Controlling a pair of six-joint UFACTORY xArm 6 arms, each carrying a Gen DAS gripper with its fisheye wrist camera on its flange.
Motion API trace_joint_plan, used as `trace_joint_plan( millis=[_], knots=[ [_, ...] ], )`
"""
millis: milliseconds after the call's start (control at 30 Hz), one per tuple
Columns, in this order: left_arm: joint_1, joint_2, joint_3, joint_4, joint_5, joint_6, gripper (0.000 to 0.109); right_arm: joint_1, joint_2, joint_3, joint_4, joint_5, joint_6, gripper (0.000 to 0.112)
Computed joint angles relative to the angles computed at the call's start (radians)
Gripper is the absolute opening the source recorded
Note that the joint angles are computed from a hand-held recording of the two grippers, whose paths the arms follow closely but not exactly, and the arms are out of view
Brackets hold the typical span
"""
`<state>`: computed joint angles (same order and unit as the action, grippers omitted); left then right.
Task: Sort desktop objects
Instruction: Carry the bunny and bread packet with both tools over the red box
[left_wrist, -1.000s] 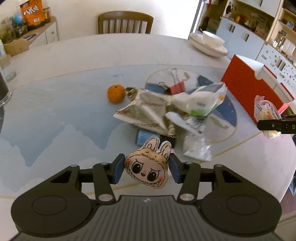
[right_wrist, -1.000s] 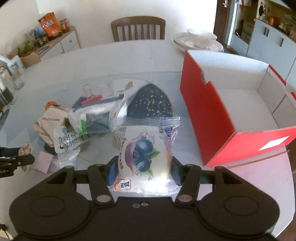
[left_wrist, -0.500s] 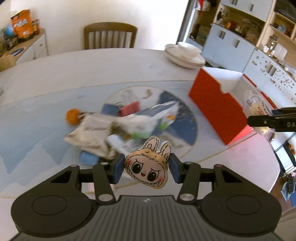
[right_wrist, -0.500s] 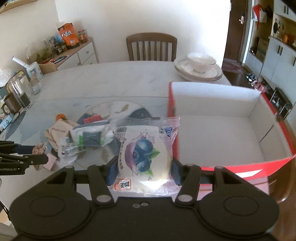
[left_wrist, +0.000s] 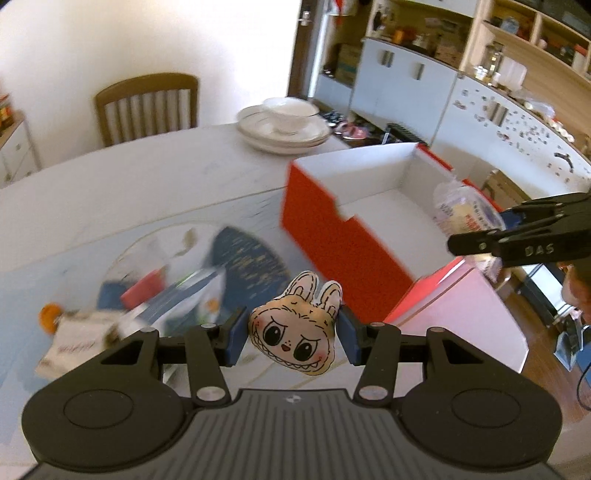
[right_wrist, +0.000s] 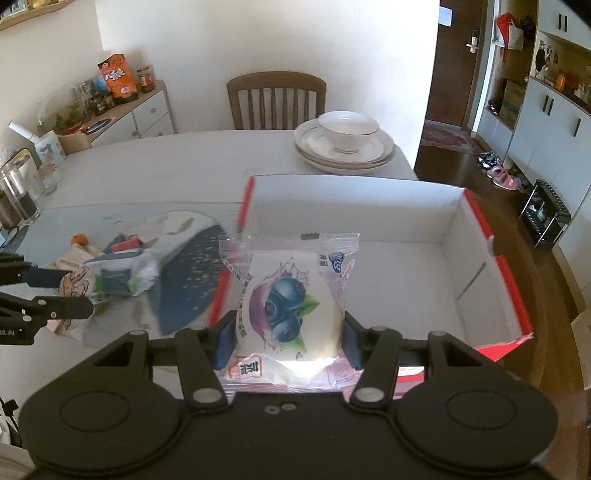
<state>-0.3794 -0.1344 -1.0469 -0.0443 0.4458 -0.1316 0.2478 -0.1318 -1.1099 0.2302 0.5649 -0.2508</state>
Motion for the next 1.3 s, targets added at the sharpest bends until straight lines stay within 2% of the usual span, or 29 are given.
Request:
trace_joint_plan(
  millis=[367, 733, 1000, 1133, 1300],
  knots=[
    [-0.073, 0.251, -0.315, 0.016, 0.043, 0.053, 0.050, -0.102, 0.059, -0.057, 0.068, 0.020, -0.122, 0.056],
    [-0.114, 0.490, -0.625, 0.029, 0.129, 0.124, 0.050, -0.149, 0.127, -0.109, 0.045, -0.004, -0.183, 0.056],
    [-0.107, 0.671, -0.873, 0.028, 0.268, 0.122, 0.050, -0.171, 0.224, -0.192, 0.053, 0.017, -0.266, 0.056],
    [-0.103, 0.785, -1.038, 0.036, 0.366, 0.120, 0.050, -0.173, 0.268, -0.221, 0.047, 0.023, -0.320, 0.056],
    [-0.105, 0.922, -1.245, 0.051, 0.483, 0.115, 0.050, -0.177, 0.334, -0.287, 0.010, 0.072, -0.321, 0.056]
  ],
)
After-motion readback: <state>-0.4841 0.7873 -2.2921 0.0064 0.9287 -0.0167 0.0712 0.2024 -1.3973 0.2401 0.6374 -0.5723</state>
